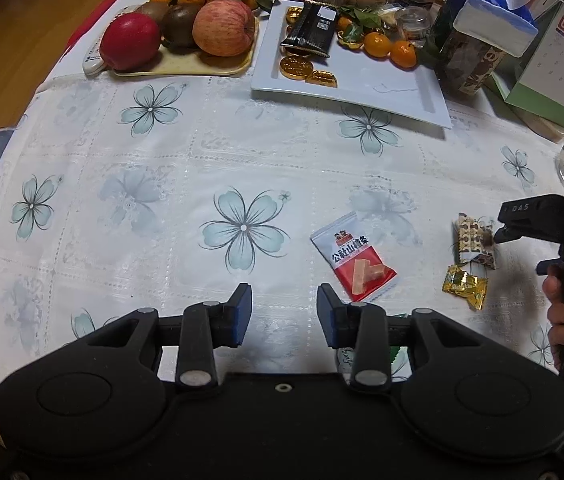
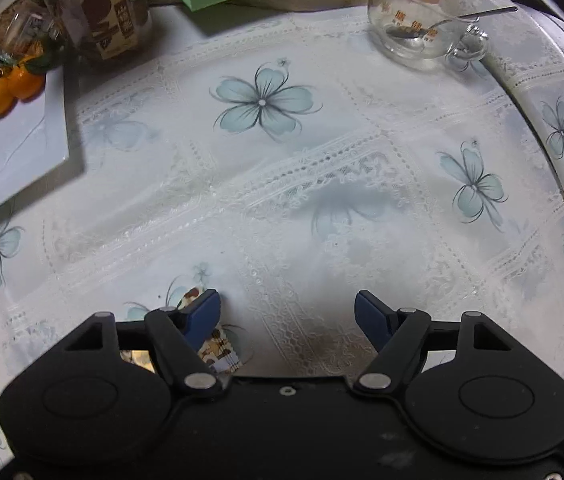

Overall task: Organize snacks
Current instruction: 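Move both open grippers back to the remaining snacks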

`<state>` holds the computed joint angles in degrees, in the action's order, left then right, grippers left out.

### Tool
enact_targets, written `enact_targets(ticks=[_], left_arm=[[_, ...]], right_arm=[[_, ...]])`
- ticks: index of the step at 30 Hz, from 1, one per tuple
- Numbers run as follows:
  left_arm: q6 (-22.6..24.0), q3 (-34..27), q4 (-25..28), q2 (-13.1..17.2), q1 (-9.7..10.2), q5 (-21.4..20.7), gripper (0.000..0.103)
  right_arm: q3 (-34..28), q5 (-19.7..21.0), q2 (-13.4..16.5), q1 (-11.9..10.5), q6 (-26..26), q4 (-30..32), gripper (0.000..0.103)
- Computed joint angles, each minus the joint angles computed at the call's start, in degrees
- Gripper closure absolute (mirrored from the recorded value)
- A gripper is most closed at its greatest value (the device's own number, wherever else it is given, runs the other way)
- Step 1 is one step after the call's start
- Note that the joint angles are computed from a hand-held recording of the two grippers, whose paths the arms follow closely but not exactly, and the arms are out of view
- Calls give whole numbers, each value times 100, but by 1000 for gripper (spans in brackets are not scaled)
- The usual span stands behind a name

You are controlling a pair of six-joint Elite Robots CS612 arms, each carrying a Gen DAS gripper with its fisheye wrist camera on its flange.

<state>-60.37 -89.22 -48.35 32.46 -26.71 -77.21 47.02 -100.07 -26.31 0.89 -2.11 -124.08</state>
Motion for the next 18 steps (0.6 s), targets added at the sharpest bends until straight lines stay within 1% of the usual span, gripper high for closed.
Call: enact_targets(ticks=[2,3,4,6,9,11,13,15,18], left_arm=[[-40,4,-22,1,20,-64,57],[-86,6,-23,0,27,-83,57],[-128,5,-20,0,34,-100,57],[-184,5,-19,3,50,-141,57],[-231,14,-15,8,70,-204,57],[-243,17,-17,16,81,-255,57],[-242,22,-25,31,95,-339,57],[-229,17,-84,63,110,-469,57],[-178,27,-301,139,152,-866,57]], right_arm=[[182,42,-86,20,-143,-163,31],[212,188,-125,22,-329,-75,31],[233,419,-164,14,-472,75,31],[266,838,-225,3,-590,435,31],[287,1252,-269,27,-953,921,31],[491,1255,-367,75,-1260,782,31],[643,1359,-450,94,-1497,698,31],[725,1506,-508,94,-1569,654,31],[839,1572,-589,120,-1612,431,31]])
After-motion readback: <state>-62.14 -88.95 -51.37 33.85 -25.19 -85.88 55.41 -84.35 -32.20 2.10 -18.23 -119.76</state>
